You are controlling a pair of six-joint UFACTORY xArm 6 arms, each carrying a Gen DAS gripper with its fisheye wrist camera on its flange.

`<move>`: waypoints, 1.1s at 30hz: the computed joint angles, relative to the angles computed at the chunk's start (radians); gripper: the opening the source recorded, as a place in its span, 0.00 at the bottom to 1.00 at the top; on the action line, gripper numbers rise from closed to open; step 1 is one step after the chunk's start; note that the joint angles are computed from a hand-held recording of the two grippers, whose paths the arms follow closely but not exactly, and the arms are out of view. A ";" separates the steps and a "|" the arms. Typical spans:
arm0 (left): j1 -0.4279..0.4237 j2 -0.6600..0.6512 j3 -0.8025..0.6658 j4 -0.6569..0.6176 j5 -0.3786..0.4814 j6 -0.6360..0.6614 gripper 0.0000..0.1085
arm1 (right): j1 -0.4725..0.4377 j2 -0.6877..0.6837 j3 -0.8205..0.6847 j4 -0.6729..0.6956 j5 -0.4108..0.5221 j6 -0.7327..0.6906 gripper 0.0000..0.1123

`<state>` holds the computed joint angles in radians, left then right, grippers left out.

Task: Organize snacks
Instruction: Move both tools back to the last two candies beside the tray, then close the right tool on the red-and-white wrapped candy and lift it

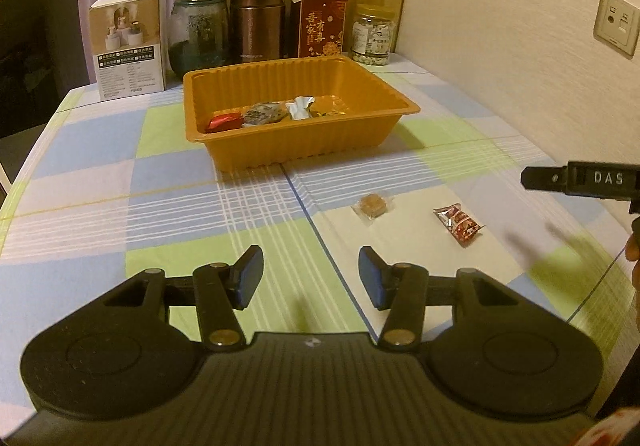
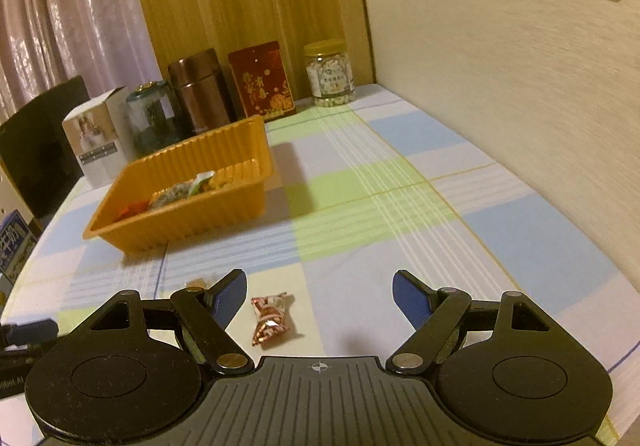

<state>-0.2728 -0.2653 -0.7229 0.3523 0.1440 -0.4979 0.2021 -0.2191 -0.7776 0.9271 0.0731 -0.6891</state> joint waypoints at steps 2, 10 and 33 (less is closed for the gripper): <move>-0.004 0.006 -0.003 -0.013 0.001 0.014 0.45 | 0.000 -0.003 0.002 0.030 0.015 -0.044 0.72; -0.019 0.062 -0.044 -0.091 0.012 0.132 0.45 | 0.006 0.049 -0.038 0.053 0.065 -0.096 0.71; -0.050 0.269 -0.223 -0.427 0.016 0.527 0.49 | 0.060 0.217 -0.129 0.007 0.049 -0.113 0.42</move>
<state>-0.3228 0.0039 -0.9463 -0.0744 0.1604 0.0291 0.2626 -0.0019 -0.9065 0.9345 0.1219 -0.8023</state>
